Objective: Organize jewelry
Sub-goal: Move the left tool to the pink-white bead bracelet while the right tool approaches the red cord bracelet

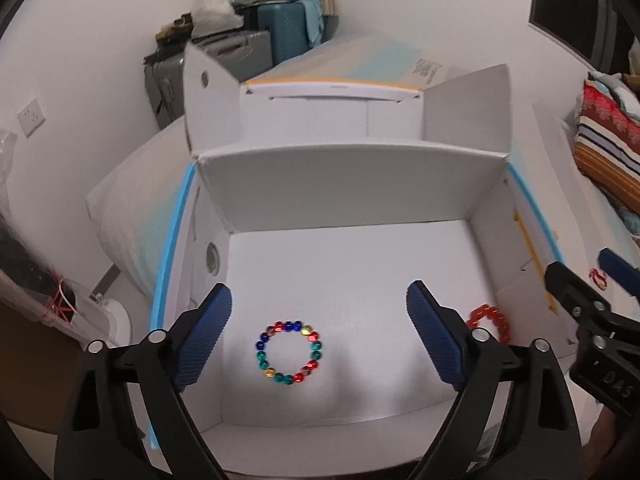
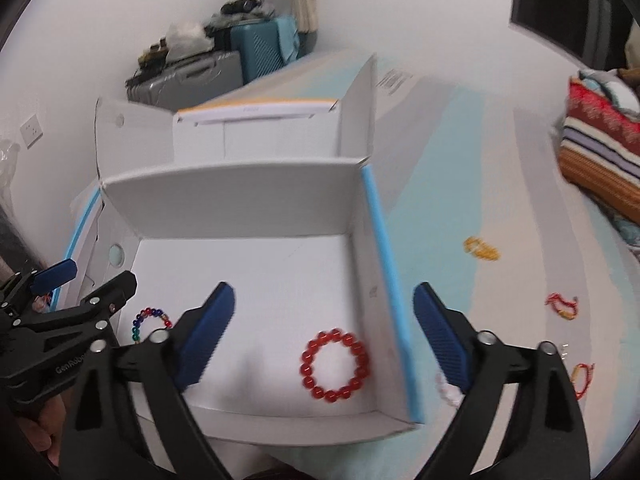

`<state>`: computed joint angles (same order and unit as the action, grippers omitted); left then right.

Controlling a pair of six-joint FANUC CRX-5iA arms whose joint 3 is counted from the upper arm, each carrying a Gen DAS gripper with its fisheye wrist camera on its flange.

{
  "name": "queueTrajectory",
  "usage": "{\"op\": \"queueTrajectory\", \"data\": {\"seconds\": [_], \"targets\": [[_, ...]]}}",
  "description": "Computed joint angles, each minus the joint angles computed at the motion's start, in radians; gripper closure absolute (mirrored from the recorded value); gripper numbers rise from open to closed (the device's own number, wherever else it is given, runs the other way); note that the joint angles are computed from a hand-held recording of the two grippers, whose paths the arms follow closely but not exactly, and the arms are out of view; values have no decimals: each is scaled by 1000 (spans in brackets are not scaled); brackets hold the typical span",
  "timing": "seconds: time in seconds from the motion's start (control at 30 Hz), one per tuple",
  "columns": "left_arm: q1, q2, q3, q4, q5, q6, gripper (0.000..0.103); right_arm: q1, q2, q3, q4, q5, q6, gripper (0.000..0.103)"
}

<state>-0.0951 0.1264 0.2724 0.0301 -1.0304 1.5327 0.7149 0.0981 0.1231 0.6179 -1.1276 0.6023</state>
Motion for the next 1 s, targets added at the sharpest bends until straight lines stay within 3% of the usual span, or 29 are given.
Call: {"op": "queueTrajectory", "data": {"seconds": [0.13,0.47,1.0], "targets": [[-29,-22,-11,-1,28,-3,6,-4,-51,-48,42,-8,-34,9],[-148,-39,-3,-19,48,5,6,-28,-218,-212,116,-40,-107,8],[-366,42,64,15,63,-16,6,-173,-461,-412,74,-104,-136,8]]}}
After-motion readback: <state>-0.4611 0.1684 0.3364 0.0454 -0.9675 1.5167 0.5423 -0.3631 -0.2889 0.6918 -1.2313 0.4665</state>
